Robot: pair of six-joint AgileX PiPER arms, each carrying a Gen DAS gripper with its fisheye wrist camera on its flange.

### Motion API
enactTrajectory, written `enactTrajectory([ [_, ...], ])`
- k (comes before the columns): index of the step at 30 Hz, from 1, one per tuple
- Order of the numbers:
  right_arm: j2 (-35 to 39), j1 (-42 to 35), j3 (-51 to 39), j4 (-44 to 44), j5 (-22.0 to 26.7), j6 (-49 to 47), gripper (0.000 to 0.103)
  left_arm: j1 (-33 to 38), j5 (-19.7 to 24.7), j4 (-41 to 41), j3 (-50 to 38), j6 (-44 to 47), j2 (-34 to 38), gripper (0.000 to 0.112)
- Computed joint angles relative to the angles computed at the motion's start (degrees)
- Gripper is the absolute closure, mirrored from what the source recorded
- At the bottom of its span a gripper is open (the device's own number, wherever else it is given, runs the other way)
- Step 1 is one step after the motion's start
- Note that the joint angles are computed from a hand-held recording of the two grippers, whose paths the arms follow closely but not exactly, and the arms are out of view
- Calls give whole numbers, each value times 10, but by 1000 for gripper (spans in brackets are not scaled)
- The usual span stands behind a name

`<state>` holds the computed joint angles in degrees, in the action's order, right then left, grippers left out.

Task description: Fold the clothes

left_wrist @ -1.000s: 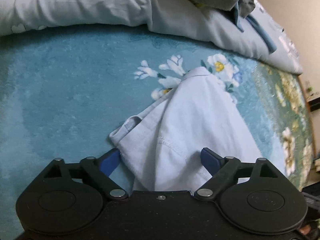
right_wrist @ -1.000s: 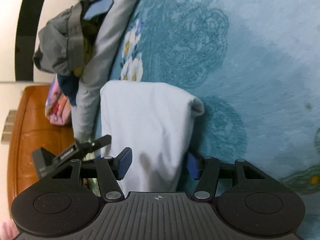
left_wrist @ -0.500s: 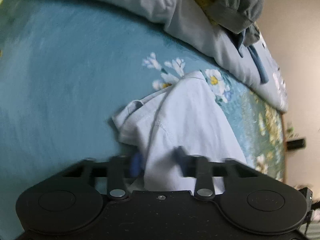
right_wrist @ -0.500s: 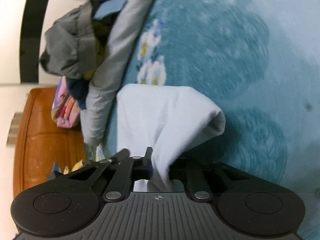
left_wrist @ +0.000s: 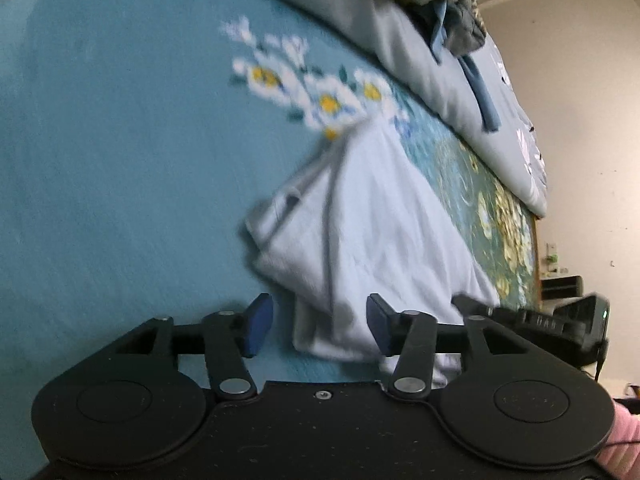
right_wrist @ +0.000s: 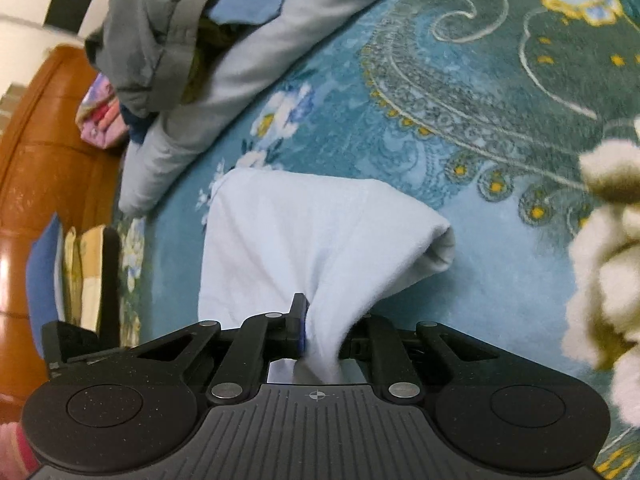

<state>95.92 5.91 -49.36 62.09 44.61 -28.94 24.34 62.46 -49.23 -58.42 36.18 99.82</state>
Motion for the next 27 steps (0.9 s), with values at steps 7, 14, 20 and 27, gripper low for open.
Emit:
enactTrajectory([
  [7, 2, -25, 72, 115, -17, -87, 87, -34, -7, -10, -39, -25, 48, 49],
  [14, 36, -50, 115, 228, -5, -163, 71, -46, -45, -59, 20, -40, 27, 44],
  [20, 59, -71, 131, 279, 46, -215, 88, -59, -77, -76, 47, -59, 5, 82],
  [27, 121, -126, -44, 78, 129, -156, 92, -96, -101, -156, 135, -52, -60, 104],
])
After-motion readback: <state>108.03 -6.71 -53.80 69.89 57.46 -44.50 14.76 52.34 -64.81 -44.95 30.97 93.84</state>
